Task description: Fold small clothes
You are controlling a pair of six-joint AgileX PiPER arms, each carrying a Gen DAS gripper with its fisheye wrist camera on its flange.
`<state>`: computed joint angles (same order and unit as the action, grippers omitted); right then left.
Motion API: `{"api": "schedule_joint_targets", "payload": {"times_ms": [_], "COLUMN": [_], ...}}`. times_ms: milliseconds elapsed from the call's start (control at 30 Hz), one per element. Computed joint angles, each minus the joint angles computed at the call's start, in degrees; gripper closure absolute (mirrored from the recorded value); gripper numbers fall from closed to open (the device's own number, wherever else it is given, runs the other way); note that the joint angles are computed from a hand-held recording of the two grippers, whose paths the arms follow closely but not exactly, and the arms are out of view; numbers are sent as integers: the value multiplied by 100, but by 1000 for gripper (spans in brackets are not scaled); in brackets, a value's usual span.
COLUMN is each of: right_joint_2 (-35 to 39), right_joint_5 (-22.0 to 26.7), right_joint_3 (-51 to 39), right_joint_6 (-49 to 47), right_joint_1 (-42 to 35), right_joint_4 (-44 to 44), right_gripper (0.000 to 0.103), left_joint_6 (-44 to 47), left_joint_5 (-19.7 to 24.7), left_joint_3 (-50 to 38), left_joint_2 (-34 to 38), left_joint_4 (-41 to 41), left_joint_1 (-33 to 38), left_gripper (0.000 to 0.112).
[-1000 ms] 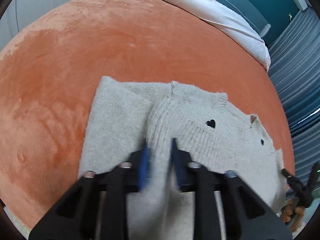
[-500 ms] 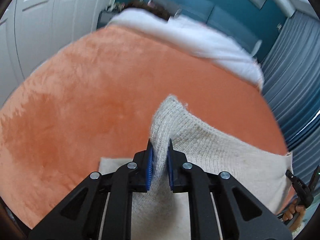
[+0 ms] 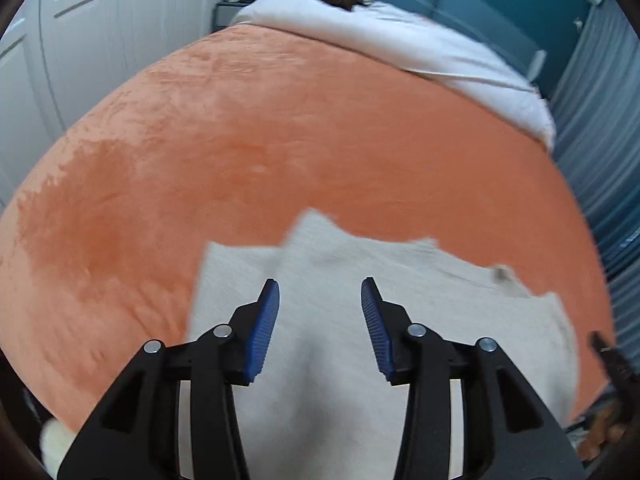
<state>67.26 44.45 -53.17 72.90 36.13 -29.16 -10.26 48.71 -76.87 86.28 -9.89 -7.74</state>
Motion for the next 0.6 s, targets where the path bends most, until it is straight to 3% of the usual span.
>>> {"api": "schedule_joint_targets", "payload": {"times_ms": [100,233,300,367,433,600], "right_joint_2": [693,1620,1896,1842,1709,693], "right_joint_5": [-268,-909,-800,-823,-835,-363], "right_joint_3": [-367,-828,-1000,-825,-559,463], "right_joint_6": [429,169,115,235,415,1516], "right_joint_1": [1383,2051,2333,2368,2312,2465], "right_joint_4": [-49,513,497,449,433,-107], "right_gripper": [82,89,89,92,102,103], "left_joint_6": [-441,-924,-1166,-1299,-1300,-1171], "left_joint_5": [41,31,49,14,6,-51], "left_joint_3": [278,595,736,950,1184,1801], "left_joint_2": [-396,-543,-597,-668,-755,-1000], "left_joint_4": [-1,88,343,436,387,556], "left_joint_1": [-786,-1536,-1839,-1836,-1695,-1171], "left_gripper": [70,70,70,71,71,71]}}
